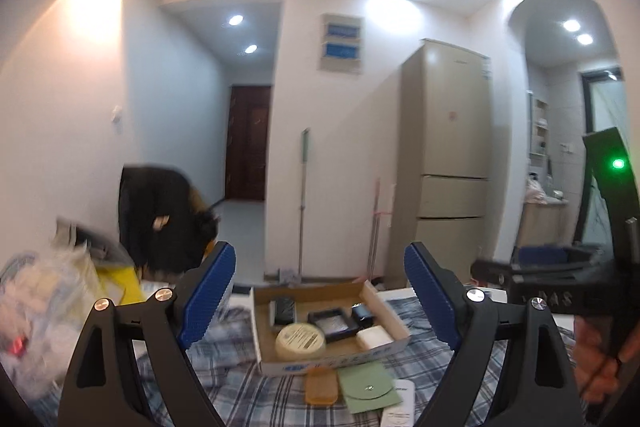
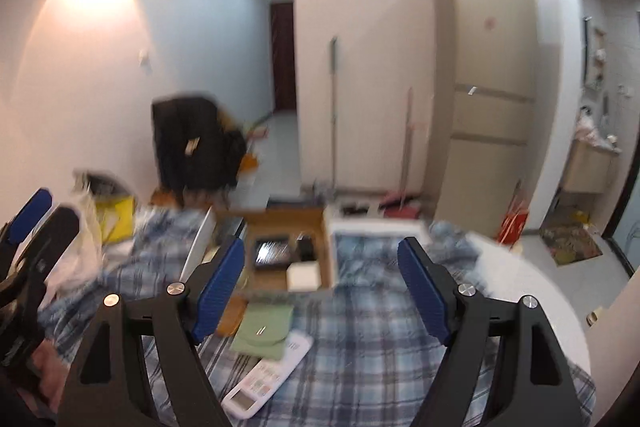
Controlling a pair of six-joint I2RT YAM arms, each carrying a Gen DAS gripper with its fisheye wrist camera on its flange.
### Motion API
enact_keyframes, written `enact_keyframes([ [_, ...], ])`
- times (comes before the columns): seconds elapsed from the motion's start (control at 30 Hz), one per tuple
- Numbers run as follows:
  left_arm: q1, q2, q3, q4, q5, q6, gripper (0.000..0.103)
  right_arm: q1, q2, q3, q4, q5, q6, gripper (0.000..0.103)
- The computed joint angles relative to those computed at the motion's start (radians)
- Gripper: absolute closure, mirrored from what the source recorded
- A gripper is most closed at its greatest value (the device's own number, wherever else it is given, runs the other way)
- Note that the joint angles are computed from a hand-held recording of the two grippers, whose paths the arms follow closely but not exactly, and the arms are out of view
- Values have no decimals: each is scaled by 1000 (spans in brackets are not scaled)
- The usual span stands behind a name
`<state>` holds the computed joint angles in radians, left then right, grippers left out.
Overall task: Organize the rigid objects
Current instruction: 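Lower the right gripper onto the green snap pouch and close it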
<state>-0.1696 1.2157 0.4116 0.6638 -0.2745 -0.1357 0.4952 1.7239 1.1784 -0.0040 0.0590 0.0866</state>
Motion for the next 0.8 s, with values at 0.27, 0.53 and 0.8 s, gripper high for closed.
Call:
enact_keyframes([
  [0.27, 147, 216, 9, 70, 133, -131, 15, 35, 331, 288, -277, -52, 70, 22],
  [0.53, 167, 389, 29, 187, 21, -108, 15, 88, 598, 530, -411, 32, 7, 22],
  [0.8, 227, 441, 59, 140, 101, -169, 15, 75, 750, 755, -553, -9, 50, 22],
])
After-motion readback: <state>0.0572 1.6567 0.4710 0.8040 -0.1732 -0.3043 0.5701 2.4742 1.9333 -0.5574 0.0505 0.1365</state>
